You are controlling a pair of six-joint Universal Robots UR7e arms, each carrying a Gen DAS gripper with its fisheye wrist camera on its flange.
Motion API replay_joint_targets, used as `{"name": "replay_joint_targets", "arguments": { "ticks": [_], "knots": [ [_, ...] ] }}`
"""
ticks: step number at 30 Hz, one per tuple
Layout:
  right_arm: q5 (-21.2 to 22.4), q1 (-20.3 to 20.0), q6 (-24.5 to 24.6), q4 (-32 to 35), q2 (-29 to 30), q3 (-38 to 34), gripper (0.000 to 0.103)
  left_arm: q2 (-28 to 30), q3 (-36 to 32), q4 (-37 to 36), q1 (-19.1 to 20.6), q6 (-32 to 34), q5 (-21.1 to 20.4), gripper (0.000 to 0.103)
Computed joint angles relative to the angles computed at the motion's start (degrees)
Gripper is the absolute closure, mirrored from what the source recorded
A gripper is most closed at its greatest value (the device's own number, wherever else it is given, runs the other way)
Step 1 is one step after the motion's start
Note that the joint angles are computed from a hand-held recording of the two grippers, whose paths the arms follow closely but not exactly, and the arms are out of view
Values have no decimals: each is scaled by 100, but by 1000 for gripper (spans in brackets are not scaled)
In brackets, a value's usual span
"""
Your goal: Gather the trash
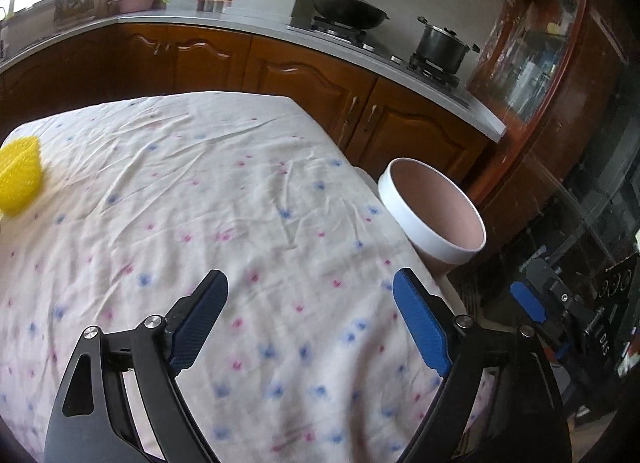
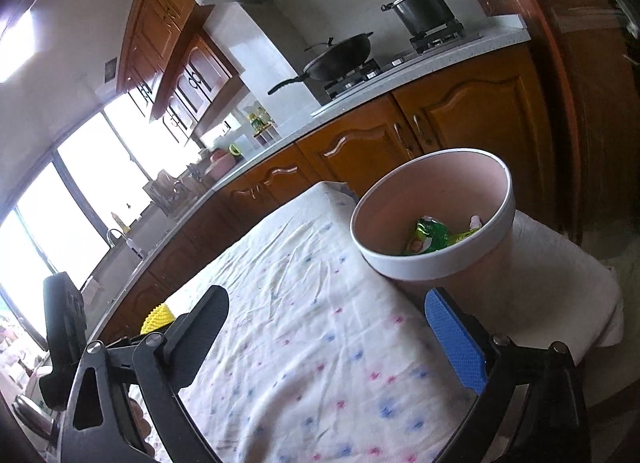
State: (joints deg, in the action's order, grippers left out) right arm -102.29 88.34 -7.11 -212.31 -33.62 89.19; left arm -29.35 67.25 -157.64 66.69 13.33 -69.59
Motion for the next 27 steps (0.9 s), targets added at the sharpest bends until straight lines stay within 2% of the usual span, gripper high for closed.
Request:
{"name": "replay_joint_targets", "arguments": {
  "ticks": [5,10,19,22,23,27],
  "knots": [
    [-64,46,-45,-386,117,122,3,-251,552,-597,75,0,22,14],
    [-246,148,-363,-784,289,176,3,-415,1081,-1383,98,134,96,13],
    [-444,385,-1275,-1470,622,93,2,-672,1869,-2695,85,642,122,8],
    [-504,508,-1725,-1868,741,7,1,-706,2047,-3238,33,956,201,1],
    [-492,550,-1901,-2042,787,-34,0,-703,2131,-3580,16,1129,220,0],
    [-349,636,-2418,-2665,976,-221,0,-629,2218,-4193,-13,1437,385,0]
  ]
}}
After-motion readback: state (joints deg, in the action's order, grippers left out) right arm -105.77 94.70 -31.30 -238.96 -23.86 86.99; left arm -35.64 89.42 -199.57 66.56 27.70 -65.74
